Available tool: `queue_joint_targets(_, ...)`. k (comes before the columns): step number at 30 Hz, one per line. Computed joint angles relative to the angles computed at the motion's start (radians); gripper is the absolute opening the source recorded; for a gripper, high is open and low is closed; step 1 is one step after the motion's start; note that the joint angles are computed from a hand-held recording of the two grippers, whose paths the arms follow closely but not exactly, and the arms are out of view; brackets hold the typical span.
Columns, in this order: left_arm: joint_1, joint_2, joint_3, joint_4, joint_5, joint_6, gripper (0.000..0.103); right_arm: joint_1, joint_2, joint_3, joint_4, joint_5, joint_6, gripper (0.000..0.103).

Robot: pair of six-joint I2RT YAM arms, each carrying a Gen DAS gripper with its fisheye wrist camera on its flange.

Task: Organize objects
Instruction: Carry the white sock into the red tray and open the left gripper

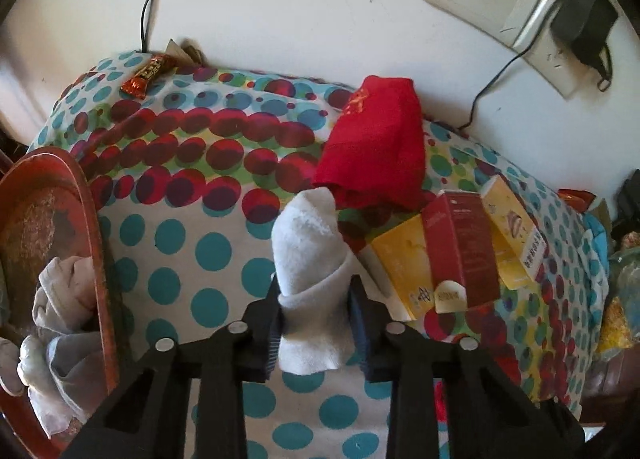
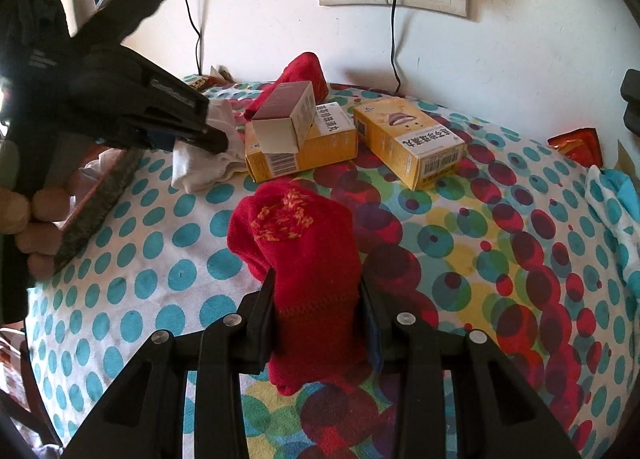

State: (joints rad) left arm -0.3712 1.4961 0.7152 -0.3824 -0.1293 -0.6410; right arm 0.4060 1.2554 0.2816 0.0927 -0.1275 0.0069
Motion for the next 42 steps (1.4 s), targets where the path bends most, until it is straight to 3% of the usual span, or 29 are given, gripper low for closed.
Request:
queue_joint_targets(3, -0.006, -0.05, -0.02, -0.026, 0.007, 0.002, 0.028, 0.012, -0.008, -0.004, -0.003, 0.017, 0.006, 0.033)
queue_joint_targets(17, -0.111, -0.324, -0.091, -0.247, -0.147, 0.01, 0.028, 0.013, -0.005, -0.003, -0.003, 0.028, 0.003, 0.034)
queue_joint_targets(27, -0.051, -0.539, -0.134, -0.382, -0.141, 0.068, 0.028, 0.064, -0.019, 0.005, -0.03, 0.101, 0.01, 0.034)
queue_joint_targets(35, 0.217, -0.709, -0.153, -0.485, -0.068, 0.279, 0.028, 0.076, -0.014, 0.005, -0.025, 0.117, 0.013, 0.034)
queue_joint_targets(42, 0.688, -0.752, -0.154, -0.509, 0.13, 0.604, 0.028, 0.079, -0.015, 0.004, -0.026, 0.128, 0.009, 0.034)
